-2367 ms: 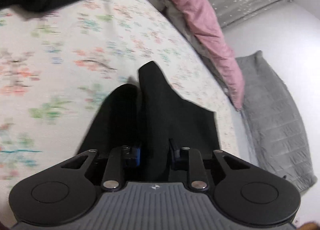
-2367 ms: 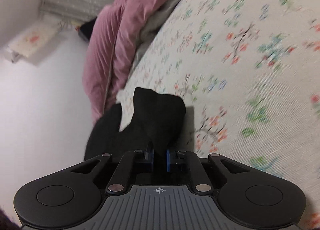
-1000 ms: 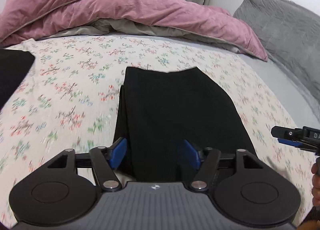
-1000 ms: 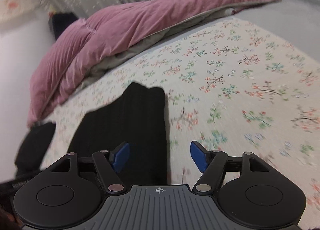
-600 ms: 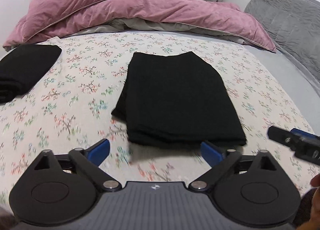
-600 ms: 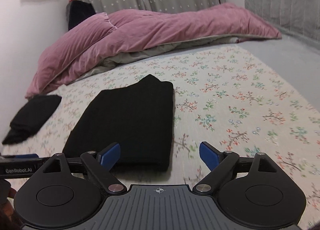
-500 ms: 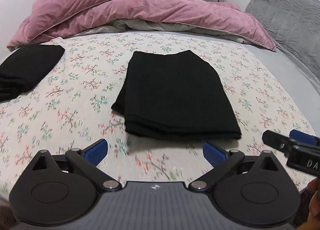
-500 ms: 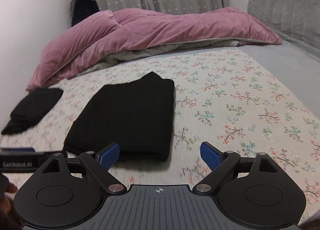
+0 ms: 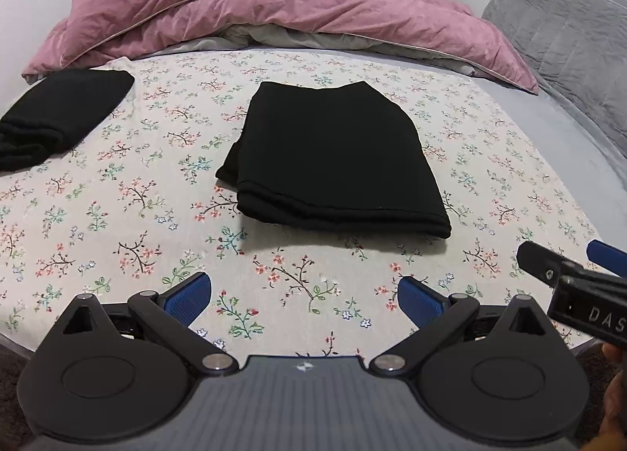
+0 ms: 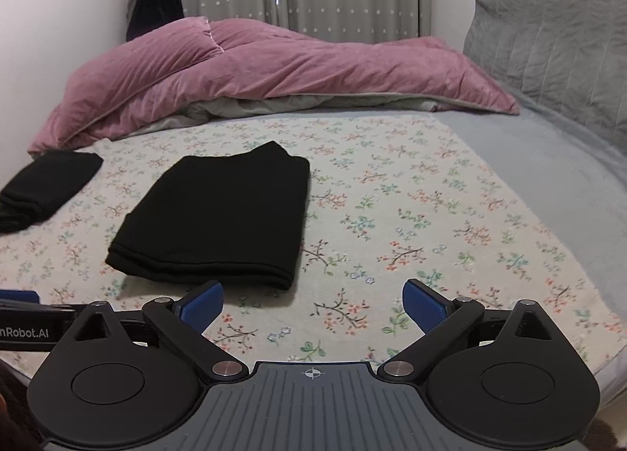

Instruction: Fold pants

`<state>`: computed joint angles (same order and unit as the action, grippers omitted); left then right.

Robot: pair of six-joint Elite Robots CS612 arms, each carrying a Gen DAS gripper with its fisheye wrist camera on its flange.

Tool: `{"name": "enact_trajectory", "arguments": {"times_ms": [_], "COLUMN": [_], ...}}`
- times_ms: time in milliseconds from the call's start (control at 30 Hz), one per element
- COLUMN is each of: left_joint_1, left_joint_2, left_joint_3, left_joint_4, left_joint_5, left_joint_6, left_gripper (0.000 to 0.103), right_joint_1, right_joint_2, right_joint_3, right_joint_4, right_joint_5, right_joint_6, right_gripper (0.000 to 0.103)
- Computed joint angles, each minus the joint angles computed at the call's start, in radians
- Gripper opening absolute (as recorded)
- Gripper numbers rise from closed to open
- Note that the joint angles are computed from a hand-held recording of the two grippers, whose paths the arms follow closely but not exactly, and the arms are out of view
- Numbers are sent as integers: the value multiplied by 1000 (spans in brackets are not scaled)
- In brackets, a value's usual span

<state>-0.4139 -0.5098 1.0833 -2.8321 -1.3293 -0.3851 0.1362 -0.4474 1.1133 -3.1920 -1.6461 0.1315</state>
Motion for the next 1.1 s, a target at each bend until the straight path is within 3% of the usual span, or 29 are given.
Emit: {"name": "enact_trajectory", "arguments": {"times_ms": [1100], "left_joint_1": [0], "left_joint_2": [-3], "left_joint_3": [12], "left_joint_4": [6], "left_joint_5": [3], "left_joint_6": [-6], "left_gripper": [103], "right_joint_1": [3], "right_joint_2": [2], "right_joint_3": [-2], "right_joint_4": [50], "right_joint_5": [36], "right_joint_6": [30], "right_gripper": [102]}}
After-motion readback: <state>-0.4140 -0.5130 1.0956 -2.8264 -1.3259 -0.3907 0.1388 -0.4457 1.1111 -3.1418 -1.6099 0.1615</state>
